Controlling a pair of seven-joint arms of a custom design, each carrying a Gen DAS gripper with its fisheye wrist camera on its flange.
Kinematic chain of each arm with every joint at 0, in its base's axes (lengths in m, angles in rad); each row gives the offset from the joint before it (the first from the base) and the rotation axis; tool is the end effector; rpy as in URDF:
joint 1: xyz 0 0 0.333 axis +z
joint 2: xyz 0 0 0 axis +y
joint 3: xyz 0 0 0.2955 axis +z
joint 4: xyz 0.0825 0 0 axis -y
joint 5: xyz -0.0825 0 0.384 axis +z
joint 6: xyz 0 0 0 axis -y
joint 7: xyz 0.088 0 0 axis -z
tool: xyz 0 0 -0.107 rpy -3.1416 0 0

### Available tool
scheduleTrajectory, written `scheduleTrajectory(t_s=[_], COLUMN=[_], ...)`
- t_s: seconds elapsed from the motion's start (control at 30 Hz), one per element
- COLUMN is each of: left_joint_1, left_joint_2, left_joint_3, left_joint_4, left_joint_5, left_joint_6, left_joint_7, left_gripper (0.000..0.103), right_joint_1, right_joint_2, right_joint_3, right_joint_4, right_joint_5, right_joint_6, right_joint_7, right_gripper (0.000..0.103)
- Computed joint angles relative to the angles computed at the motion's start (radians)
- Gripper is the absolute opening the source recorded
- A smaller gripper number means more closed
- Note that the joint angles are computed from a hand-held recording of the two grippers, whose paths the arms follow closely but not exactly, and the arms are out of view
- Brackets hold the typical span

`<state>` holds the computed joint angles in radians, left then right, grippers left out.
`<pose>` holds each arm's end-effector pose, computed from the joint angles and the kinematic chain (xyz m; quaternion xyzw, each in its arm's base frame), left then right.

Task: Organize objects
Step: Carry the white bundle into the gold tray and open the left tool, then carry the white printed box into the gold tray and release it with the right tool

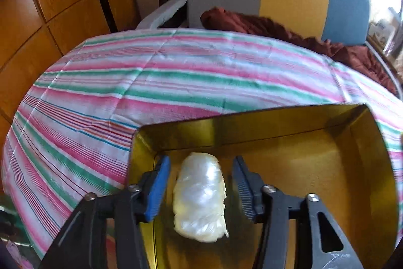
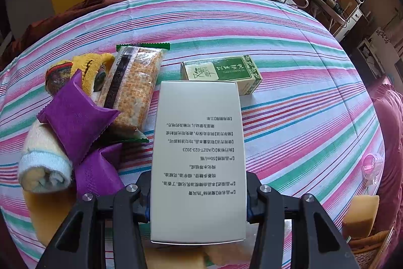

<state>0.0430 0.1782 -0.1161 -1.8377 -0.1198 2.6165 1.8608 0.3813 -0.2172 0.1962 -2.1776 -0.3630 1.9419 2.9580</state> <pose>0.6473 -0.0405 0.4803 -0.5776 0.7591 -0.2268 0.1968 0.4232 0.2509 0.4642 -0.4242 0.8857 -0.1870 0.0241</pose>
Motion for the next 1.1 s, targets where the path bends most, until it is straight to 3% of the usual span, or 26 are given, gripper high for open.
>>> scheduleTrajectory(t_s=[0.17, 0.43, 0.63, 0.8, 0.97, 1.1], left_joint_1=[0.025, -0.009, -0.049, -0.064, -0.057, -0.047], left_joint_2=[-0.134, -0.385, -0.517, -0.558, -0.582, -0.596], left_joint_3=[-0.004, 0.085, 0.133, 0.161, 0.173, 0.180], left_joint_4=[-0.126, -0.361, -0.501, -0.545, -0.569, -0.584], left_joint_5=[-0.136, -0.342, -0.377, -0.381, -0.372, -0.354], left_joint_6=[0.064, 0.010, 0.029, 0.027, 0.031, 0.031], left_joint_7=[0.108, 0.252, 0.299, 0.303, 0.292, 0.269], left_gripper=[0.060, 0.060, 0.060, 0.060, 0.060, 0.060], right_joint_1=[0.000, -0.002, 0.005, 0.024, 0.058, 0.107], right_joint_2=[0.000, -0.010, -0.035, -0.042, -0.003, 0.104], right_joint_3=[0.000, 0.004, 0.033, 0.067, 0.101, 0.111], right_joint_4=[0.001, 0.003, 0.020, 0.068, 0.191, 0.350], right_joint_5=[0.000, -0.022, -0.092, -0.155, -0.239, -0.306], right_joint_6=[-0.001, -0.014, -0.023, -0.074, -0.126, -0.086], right_joint_7=[0.000, 0.018, 0.072, 0.098, 0.073, -0.005], right_gripper=[0.050, 0.050, 0.050, 0.050, 0.050, 0.050])
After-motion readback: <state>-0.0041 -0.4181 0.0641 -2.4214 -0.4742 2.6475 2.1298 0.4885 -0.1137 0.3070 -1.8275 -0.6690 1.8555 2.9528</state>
